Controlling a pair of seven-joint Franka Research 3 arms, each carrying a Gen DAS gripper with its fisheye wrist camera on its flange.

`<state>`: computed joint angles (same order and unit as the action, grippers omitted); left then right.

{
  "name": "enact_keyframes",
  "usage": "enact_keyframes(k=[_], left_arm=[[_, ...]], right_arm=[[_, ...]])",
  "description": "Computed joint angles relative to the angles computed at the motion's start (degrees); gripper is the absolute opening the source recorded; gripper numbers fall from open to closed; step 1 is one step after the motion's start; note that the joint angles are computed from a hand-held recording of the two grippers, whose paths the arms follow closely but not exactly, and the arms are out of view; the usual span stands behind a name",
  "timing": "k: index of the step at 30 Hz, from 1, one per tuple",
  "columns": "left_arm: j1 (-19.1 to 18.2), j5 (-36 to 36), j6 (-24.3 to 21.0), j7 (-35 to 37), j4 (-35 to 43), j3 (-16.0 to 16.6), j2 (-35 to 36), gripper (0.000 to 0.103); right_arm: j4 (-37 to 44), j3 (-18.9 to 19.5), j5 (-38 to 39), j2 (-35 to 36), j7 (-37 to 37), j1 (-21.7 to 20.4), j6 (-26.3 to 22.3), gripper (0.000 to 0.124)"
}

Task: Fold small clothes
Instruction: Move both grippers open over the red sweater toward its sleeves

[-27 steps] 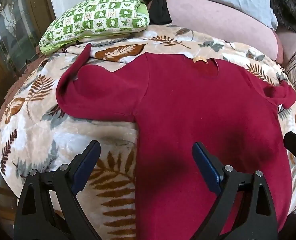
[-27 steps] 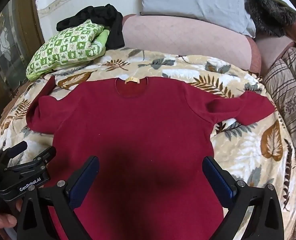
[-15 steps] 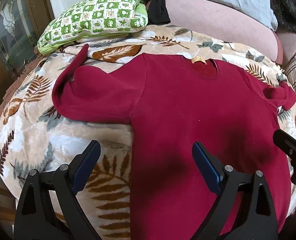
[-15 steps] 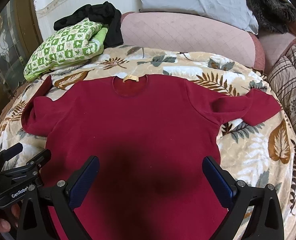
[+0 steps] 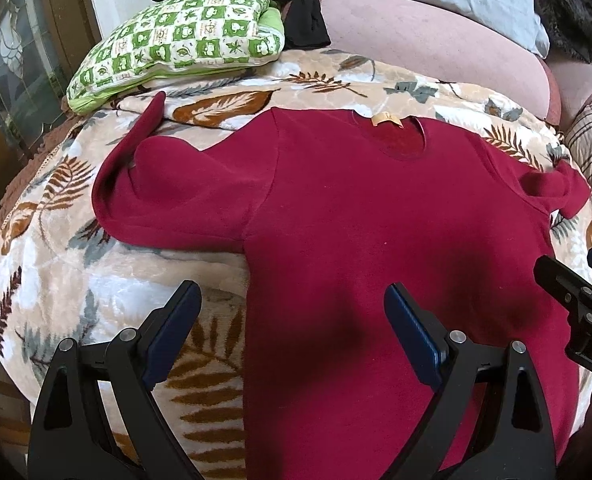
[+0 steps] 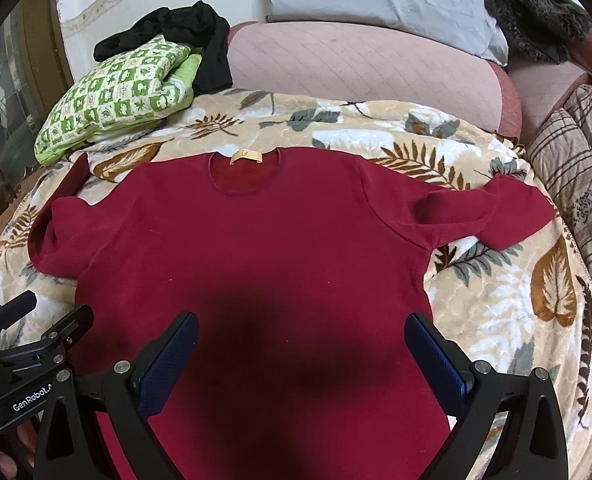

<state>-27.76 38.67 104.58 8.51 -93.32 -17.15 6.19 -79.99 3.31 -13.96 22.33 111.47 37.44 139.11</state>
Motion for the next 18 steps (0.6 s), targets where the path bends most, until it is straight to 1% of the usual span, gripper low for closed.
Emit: enact_keyframes(k=[3,6,8,18], left_arm=[[0.0,-0.2,0.3,0.0,0.0,0.0,0.1,0.093],[0.2,-0.3,0.6,-0.2,-0.2,0.1,-0.1,0.093],[0.2,-0.3,0.7,-0.3,-0.4,0.1,-0.2,0.093],[0.5,-0.4,1.0,-0.5,-0.8,0.1,-0.4,0.093]], right_arm=[[0.6,-0.4,-1.3,0.1,0.1,0.4,-1.9,0.102],[0.7,-0.4,-1.7,0.2,0.4,0.4,-1.8,0.102],[0.4,-0.3,-1.6,0.1,0.3,0.2,-1.0,0.102],[1.8,0.0,-0.8,0.8,-0.6,0.2,-2.7,0.102]])
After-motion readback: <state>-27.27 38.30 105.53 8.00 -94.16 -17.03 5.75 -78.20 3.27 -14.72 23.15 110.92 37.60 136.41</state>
